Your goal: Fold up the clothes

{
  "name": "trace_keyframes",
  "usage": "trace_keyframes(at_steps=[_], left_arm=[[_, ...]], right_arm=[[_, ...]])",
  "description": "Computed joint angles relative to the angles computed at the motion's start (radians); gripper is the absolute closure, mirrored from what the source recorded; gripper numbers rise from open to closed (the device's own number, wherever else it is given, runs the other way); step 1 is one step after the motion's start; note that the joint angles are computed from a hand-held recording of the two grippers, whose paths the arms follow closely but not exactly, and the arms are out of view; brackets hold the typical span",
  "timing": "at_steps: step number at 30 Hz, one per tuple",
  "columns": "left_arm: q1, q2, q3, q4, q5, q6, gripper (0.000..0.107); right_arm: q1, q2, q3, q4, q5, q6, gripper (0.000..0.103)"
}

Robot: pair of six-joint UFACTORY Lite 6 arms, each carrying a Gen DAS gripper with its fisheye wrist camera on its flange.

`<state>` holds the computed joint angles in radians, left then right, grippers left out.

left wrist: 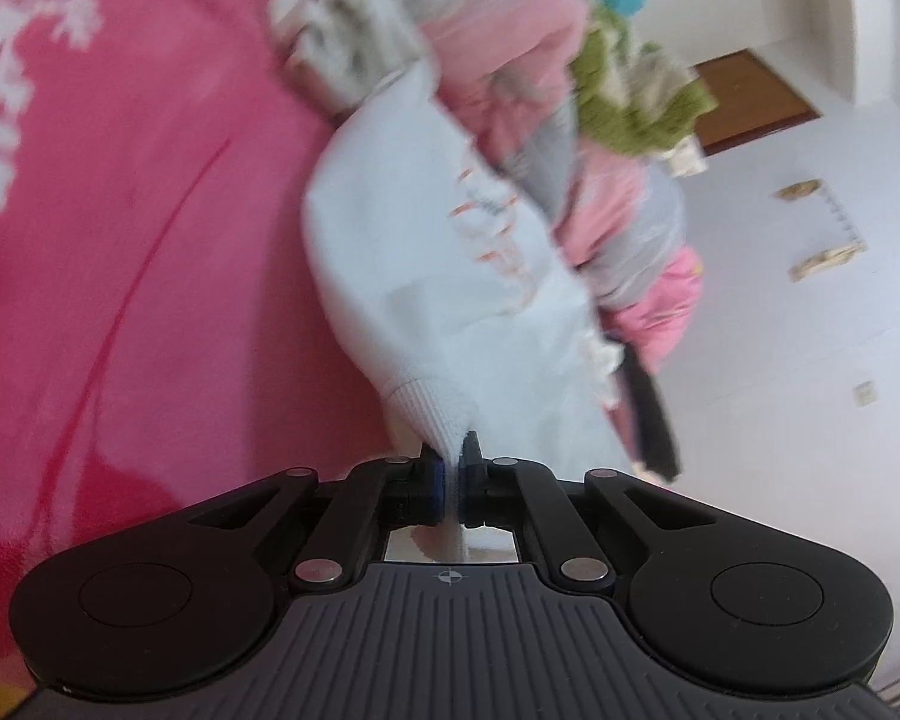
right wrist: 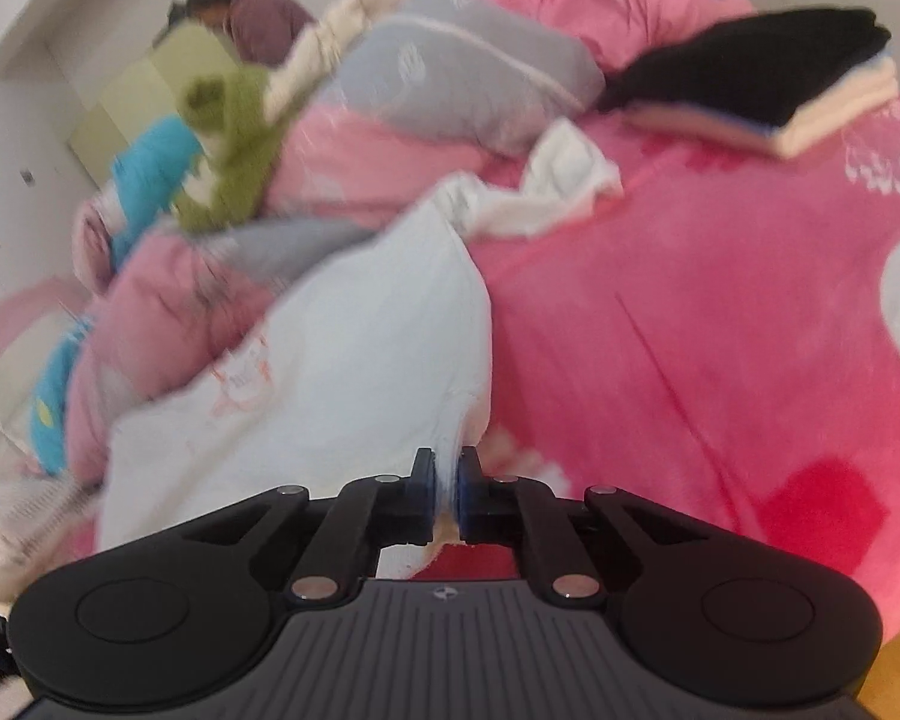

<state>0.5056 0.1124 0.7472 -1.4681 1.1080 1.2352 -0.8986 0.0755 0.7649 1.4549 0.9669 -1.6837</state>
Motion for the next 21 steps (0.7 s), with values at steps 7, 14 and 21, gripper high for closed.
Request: trace_keyframes(at_steps=[7,14,21], left_arm=[[0.055,-0.181,-0.044,0.024,0.085,-0.050,0.105],[0.079,-0.303,-0.109,0.085,0.091,-0.122,0.105],[0.166,-0.426,-0.196,0.185,0.161,-0.151,0.106]], right_arm=[[-0.039,-0.148,0.008,-0.055,0.089,0.119,0.099],[-0.162,-0.223,-0.040,-0.126,0.198,0.122,0.099],[-0.349,-0.267,-0.107,-0.221,0.342,0.077,0.099]])
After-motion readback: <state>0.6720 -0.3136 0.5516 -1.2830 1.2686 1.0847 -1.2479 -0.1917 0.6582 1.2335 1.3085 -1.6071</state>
